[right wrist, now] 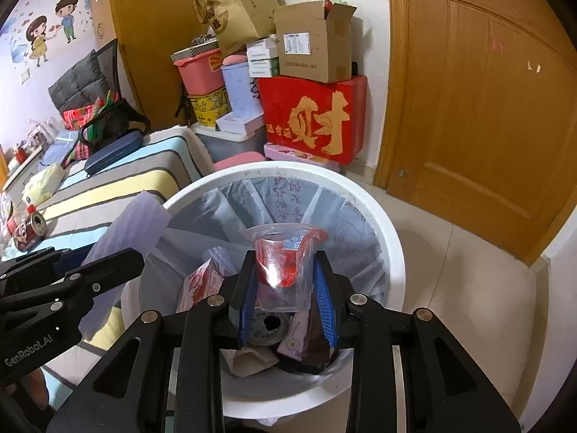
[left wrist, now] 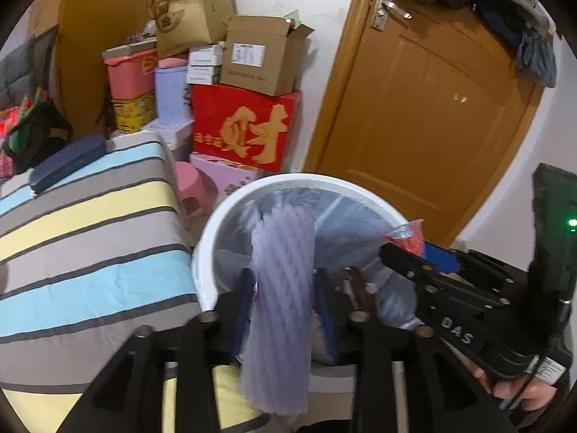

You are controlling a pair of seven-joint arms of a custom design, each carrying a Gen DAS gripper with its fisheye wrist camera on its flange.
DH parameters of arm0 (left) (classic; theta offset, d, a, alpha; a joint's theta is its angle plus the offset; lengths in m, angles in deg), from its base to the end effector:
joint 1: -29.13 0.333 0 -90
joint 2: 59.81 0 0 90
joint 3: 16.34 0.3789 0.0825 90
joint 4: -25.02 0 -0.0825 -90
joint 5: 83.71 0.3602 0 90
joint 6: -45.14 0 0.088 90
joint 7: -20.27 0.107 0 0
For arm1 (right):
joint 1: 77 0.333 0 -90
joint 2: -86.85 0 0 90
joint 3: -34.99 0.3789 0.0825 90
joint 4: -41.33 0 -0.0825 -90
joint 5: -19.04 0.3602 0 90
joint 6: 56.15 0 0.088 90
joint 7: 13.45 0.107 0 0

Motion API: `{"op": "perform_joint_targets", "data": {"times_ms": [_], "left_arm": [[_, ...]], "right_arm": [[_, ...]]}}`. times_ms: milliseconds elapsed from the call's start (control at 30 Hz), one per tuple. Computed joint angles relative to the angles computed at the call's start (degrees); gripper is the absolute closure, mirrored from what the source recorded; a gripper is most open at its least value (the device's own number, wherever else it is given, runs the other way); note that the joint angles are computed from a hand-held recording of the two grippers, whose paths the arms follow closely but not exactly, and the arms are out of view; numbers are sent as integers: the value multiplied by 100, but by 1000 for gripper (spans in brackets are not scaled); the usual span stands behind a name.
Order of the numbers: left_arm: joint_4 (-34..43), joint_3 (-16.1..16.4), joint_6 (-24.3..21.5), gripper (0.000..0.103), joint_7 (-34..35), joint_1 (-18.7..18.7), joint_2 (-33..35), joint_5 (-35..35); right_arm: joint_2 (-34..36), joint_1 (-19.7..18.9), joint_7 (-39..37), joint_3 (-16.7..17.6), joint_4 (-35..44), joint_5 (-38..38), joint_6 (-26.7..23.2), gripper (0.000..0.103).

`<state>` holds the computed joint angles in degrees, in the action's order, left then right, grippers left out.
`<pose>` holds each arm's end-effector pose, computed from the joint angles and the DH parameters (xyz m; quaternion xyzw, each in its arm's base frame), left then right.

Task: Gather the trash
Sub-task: 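Open the right tool to drop the cup while the left drops the foam net, then move both tools back over the table toward the bottle and red can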

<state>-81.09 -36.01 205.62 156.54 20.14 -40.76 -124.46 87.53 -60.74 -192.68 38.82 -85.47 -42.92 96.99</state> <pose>0.6139 -0.2676 0.4862 -0.4110 0.8283 -0.3740 0.0722 0.4971 0.2100 0.4862 -0.5307 0.7578 -0.2885 0.2469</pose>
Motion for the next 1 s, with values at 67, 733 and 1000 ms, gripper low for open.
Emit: {"op": "perform_joint_targets", "data": {"times_ms": [67,733,1000], "left_arm": [[14,-19,-20,51,13,28,11,-38],[-627,11,331,51,1124,271,-669,-1396],[-889,282,325,51,1711,289,-1051,-2141]], "right_arm": [[20,-2,-83,-3,15,74,12,70],[-145,133,694,158,99,-769,-191,44],[-84,287,1015,244,278,-1089,-243,45]]}}
